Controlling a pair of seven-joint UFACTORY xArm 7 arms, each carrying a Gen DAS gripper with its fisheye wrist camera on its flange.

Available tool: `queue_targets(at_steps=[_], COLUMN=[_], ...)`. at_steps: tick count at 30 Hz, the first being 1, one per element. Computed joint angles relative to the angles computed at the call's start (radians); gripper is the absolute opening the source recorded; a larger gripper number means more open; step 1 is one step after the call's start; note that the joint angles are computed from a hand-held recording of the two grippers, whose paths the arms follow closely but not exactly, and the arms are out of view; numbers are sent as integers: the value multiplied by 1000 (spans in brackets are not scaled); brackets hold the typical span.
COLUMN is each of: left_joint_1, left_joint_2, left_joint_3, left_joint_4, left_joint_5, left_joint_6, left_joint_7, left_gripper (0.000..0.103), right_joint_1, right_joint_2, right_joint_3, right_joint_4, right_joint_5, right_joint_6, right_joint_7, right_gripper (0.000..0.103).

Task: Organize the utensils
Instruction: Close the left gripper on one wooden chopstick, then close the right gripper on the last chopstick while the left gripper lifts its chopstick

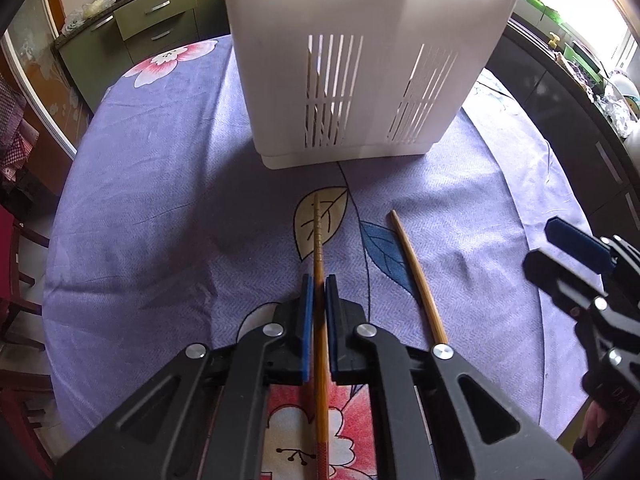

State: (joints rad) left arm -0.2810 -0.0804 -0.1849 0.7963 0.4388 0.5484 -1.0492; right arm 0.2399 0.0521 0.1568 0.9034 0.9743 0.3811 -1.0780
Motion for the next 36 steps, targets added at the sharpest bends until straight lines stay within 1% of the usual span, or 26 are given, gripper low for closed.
queue_targets(at_steps=[7, 13, 19, 25, 26, 27, 30, 33, 36], left_joint_1=[16, 37, 53, 60, 60, 62, 66, 69, 71], left_joint_2=[-74, -132, -148, -156, -157, -159, -163, -166, -168], left_joint_3=[-5, -23, -35, -40, -40, -40, -42, -42, -43], left_joint_4=[-50, -90, -103, -110, -111, -112, -116, -119, -121], left_joint_5=[-9, -25, -40, -51, -53, -54, -56, -60, -62], left_joint_6=[-20, -30, -38, -49, -49, -49, -50, -52, -55], left_joint_7=[14, 21, 35, 45, 47, 48, 46, 48, 52], left_gripper=[6, 6, 6, 6, 6, 6, 6, 6, 6], right_joint_1=[42, 62, 65, 49, 44, 42, 30, 21, 7], right_joint_2=[58, 110, 157, 173, 175, 175, 181, 188, 188], right_joint_3=[41, 65, 75, 105, 109, 111, 119, 128, 143], right_joint_4=[19, 38, 57, 57, 59, 59, 69, 77, 78], right_joint_5=[-125, -280, -445, -527, -533, -542, -550, -551, -528], right_joint_6=[-40, -87, -114, -154, -152, -154, -146, -142, -140], right_joint_7=[86, 209, 356, 426, 433, 442, 454, 458, 444], right_gripper=[44, 44, 44, 45, 44, 36, 23, 15, 9])
